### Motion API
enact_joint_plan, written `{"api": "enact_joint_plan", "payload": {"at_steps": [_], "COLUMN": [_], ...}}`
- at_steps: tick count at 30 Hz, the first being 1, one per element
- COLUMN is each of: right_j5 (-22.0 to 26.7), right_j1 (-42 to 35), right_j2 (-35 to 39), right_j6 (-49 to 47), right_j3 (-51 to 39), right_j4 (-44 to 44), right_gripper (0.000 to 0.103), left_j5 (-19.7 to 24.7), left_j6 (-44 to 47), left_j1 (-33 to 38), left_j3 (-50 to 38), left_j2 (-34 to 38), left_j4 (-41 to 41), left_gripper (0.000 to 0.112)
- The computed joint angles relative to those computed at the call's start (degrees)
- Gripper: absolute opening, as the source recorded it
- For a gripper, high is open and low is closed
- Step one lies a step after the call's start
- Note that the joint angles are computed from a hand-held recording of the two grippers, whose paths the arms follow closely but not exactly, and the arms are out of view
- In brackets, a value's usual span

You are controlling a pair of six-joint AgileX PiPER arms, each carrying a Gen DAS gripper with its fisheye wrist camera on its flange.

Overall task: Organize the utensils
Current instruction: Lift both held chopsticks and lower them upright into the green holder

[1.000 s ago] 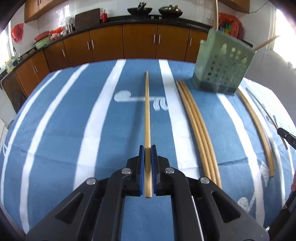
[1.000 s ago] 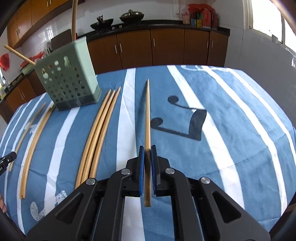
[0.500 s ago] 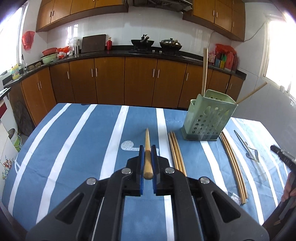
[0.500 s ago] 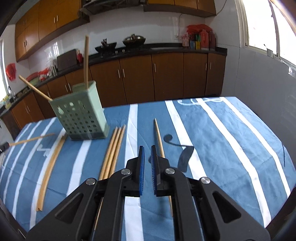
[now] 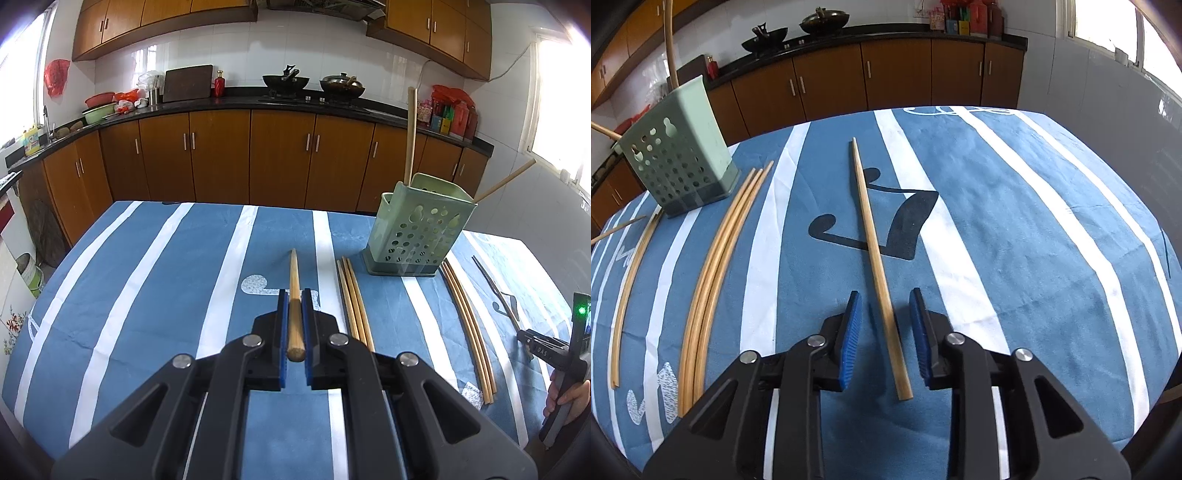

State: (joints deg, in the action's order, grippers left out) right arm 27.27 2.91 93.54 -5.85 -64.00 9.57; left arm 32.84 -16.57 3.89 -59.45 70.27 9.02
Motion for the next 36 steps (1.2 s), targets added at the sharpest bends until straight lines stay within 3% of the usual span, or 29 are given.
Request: {"api": "enact_joint_plan", "payload": {"at_steps": [3,6,24,32,36], "right_j5": [-0.25,-1.12,-4.34,-4.07,-1.44], "right_j1": [-0.32,0.57,-1.09,-0.16,-0.72], "right_j2": [-0.41,-1.28,-14.26,-16.09,-16.42], "right_j6": [-3.31,-3.02,-19.59,-21.50,-23.51], "right_j3": [0.64,1.71,0.80,-1.21,-3.65], "right_j4": [1.89,0.04,22.45,26.71,29.90], "right_gripper": [0.008,0.007,0.007,0.007,0.007], "left_j5": [-0.04,-0.14,-1.50,-1.30,-0.14], "left_j6": [0.29,0.17,-1.65,-0.34,2.61], "left_j1": [0.21,0.36,0.26,0.06,0.13], "left_j3": [0.03,0.06,-1.83,-4.16,-6.23], "left_j2": [-0.07,-0.28,-4.56,-5.84,-6.07], "left_j4": [-0.38,-0.58,0.35,-0.54,-3.44], "left_gripper": [0.008,0.008,0.008,0.008,0.008]}}
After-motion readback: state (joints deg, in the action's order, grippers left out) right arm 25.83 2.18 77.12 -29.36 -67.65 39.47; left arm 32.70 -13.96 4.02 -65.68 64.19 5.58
